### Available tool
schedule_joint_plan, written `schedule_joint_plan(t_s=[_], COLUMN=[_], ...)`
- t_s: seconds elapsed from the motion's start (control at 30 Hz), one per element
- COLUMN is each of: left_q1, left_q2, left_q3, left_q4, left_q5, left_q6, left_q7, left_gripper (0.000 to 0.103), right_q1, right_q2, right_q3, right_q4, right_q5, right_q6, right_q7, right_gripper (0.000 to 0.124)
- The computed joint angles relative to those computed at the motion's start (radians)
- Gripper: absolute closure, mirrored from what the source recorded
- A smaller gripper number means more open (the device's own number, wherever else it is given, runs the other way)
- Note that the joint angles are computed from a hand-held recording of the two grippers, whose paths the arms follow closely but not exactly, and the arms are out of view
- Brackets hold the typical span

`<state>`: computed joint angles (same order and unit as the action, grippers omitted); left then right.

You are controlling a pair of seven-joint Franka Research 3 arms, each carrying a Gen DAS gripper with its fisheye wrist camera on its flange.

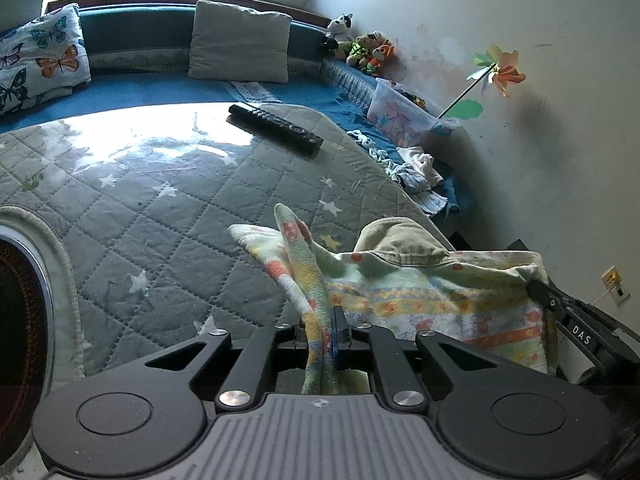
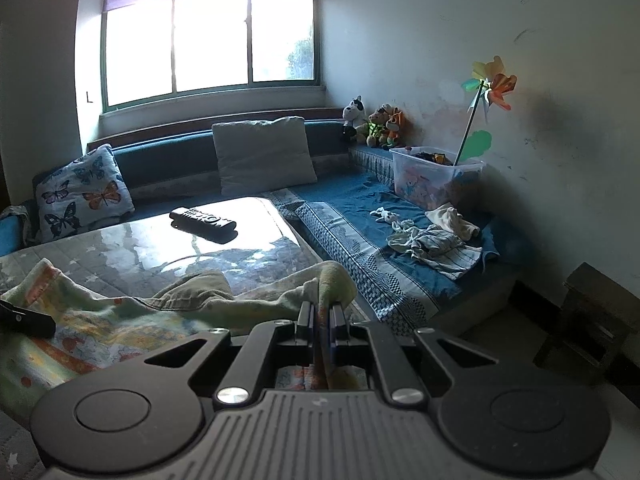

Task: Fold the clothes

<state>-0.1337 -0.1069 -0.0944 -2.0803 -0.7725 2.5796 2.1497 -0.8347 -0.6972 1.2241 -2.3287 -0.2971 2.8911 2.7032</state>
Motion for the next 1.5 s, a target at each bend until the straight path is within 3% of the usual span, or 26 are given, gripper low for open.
schedule_joint_plan(t_s=[0.57,0.9,0.97,1.13,1.5], left_q1=[0.001,0.012,0.013,0.019,0.008], left_q2=[0.016,0.027,0.026,0.024,-0.003], left_q3=[-0.009,-0.016,-0.016,-0.017,-0.008], left_q4=[-0.006,-0.015,-0.019,-0.031,-0.072], left_q5=[0.079,0.137,0.144,0.186,0.222], left_q6=[0.007,0.022,0.027,0.047,0.081], left_q7=[-0.051,-0.096,-0.102,-0.144,-0.16], left_gripper=[0.093,0.089,0.086,0.069,0.047], right_q1=[-0.052,-0.048,-0.035,-0.007,0.056], right_q2=[0.055,0.067,0.062,0.056,0.11], right_q3=[0.055,0.054,0.043,0.024,0.007], right_q4=[0.027,0.027,0.018,0.004,-0.011], right_q5=[0.012,0.015,0.011,-0.006,-0.036], right_q6=[-0.018,-0.051,-0.051,-0.045,0.018], right_q7=[-0.002,0.003,0.011,0.032,0.04], right_gripper=[0.117,0.115,0.114,0.112,0.09])
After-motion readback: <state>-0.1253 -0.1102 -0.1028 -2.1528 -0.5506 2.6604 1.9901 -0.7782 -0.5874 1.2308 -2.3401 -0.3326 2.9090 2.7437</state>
